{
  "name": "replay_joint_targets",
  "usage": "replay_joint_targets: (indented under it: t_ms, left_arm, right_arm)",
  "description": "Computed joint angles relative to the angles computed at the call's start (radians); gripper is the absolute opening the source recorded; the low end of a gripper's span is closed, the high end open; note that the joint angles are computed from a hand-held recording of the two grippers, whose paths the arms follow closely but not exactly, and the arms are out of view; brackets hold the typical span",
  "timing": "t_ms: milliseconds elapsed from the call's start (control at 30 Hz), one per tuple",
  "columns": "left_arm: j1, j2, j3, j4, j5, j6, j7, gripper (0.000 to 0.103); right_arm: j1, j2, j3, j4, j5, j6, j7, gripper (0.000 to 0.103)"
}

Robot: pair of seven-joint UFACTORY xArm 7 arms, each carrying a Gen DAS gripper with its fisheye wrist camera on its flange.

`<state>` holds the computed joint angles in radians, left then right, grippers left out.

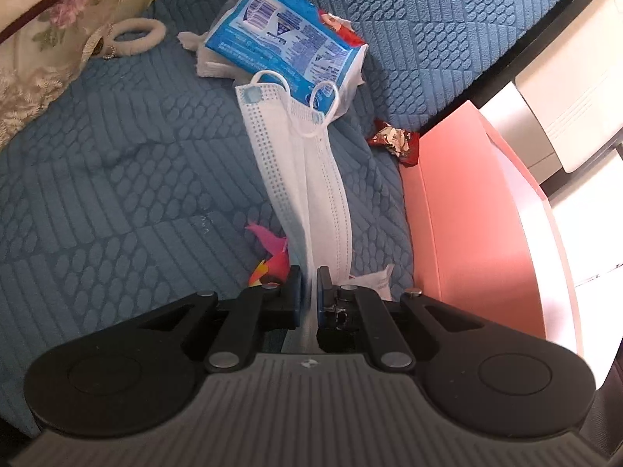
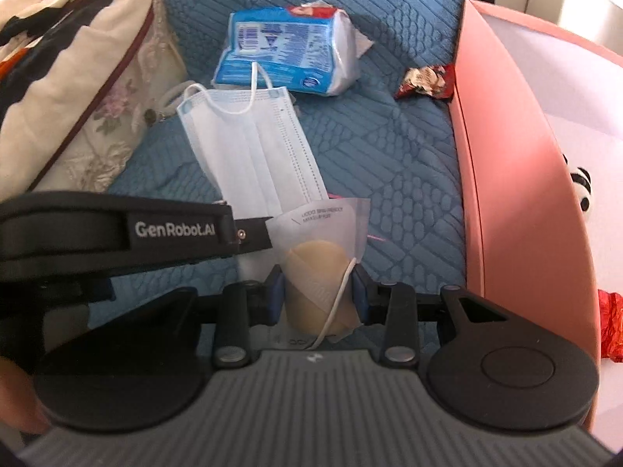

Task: Organize soft objects
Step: 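Lift the white mask with the left tool while the right tool lifts the clear sponge bag, then carry both held items over the pink box and open both tools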

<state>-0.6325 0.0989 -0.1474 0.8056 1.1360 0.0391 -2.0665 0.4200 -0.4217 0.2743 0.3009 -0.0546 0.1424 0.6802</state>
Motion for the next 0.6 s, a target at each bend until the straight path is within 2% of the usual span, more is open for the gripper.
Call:
replay_joint_targets:
  t_ms: [67,200,267,367,400,467,533,600]
  left_arm:
    - [-0.005,0.005,0.005,0.008,0.029,0.003,-0.028,0.007]
    - [0.012,-0.021,-0.024,-0.021,-0.087,0.021,0.09,0.006]
    - [0.02,-0.047,-0.028,-0.042,-0.1,0.017,0.101,0.006]
    - [0.047,-0.073,-0.032,-0.053,0.007,-0.009,0.002,0.006]
    - [0.059,-0.079,-0.04,-0.057,0.01,-0.012,0.005,0.005]
    - [0.077,-0.099,-0.063,-0.072,-0.038,0.01,0.051,0.005]
    - [0.104,-0.112,-0.078,-0.086,-0.014,-0.008,0.008,0.005]
    - [0.125,-0.125,-0.093,-0.1,-0.039,-0.026,0.023,0.005]
  right_arm:
    - [0.004,0.004,-0.003,-0.001,0.002,0.003,-0.002,0.039]
    - [-0.007,-0.02,0.009,-0.005,-0.011,0.01,0.003,0.039]
    - [-0.029,-0.05,0.029,-0.012,-0.028,0.012,0.016,0.039]
    - [-0.049,-0.099,0.042,-0.03,-0.039,0.0,0.044,0.039]
    - [-0.047,-0.117,0.036,-0.035,-0.035,0.002,0.051,0.039]
    - [-0.089,-0.166,0.081,-0.041,-0.057,0.028,0.088,0.039]
    - [-0.08,-0.207,0.066,-0.053,-0.059,0.037,0.093,0.039]
    - [-0.08,-0.239,0.06,-0.057,-0.062,0.061,0.097,0.039]
